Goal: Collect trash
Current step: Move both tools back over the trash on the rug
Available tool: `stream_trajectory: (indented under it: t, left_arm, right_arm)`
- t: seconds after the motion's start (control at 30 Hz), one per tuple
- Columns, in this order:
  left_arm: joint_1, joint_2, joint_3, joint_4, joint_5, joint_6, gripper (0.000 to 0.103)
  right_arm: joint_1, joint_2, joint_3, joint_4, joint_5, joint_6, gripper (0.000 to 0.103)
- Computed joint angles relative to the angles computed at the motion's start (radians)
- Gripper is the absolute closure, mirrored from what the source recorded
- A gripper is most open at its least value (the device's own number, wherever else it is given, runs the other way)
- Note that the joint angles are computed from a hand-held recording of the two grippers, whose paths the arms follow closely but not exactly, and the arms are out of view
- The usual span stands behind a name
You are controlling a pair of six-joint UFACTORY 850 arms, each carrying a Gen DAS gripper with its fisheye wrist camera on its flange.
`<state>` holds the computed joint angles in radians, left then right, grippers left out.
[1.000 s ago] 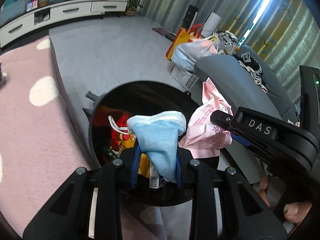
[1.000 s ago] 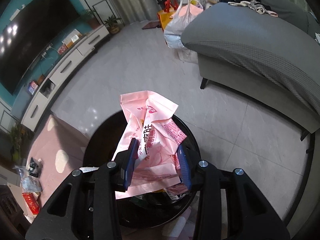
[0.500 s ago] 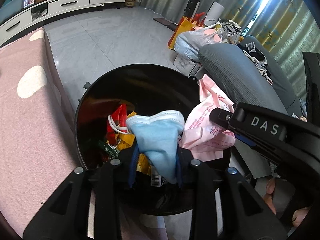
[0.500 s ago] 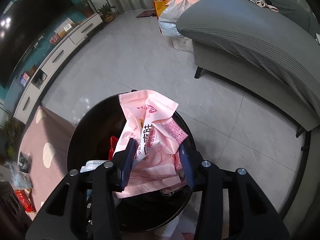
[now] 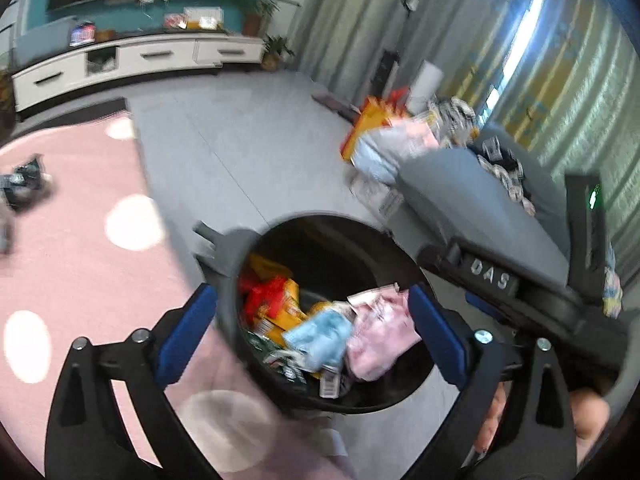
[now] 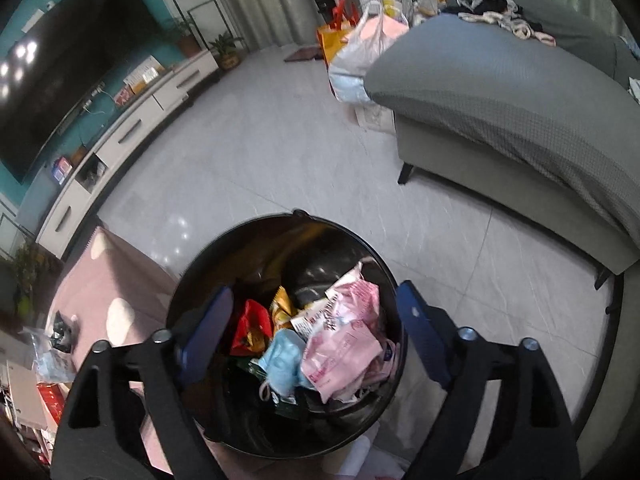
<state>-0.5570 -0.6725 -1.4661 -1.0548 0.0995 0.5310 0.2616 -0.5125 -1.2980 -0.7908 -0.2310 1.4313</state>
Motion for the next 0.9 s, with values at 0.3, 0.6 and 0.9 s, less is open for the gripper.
stream_trajectory:
  t: [0.3,0.6,0.9]
  left_arm:
    - [0.099,0.229,0.282,-0.120,0.291,-0.044,0.003]
    - [0.321,0.407,0.515,-0.412,0.406,0.101,0.003]
    - [0.552,0.428,0.642,-0.299,0.287,-0.117,0.003]
  right_arm:
    - [0.064,0.002,-0.020,-0.273,-0.036,0.192,0.011]
    - [0.128,-0.027,-0.075,-0.297,-0.103,0.146,0.011]
    - [0.189,-0.076,-0.141,-0.252,-0.085,0.037,0.010]
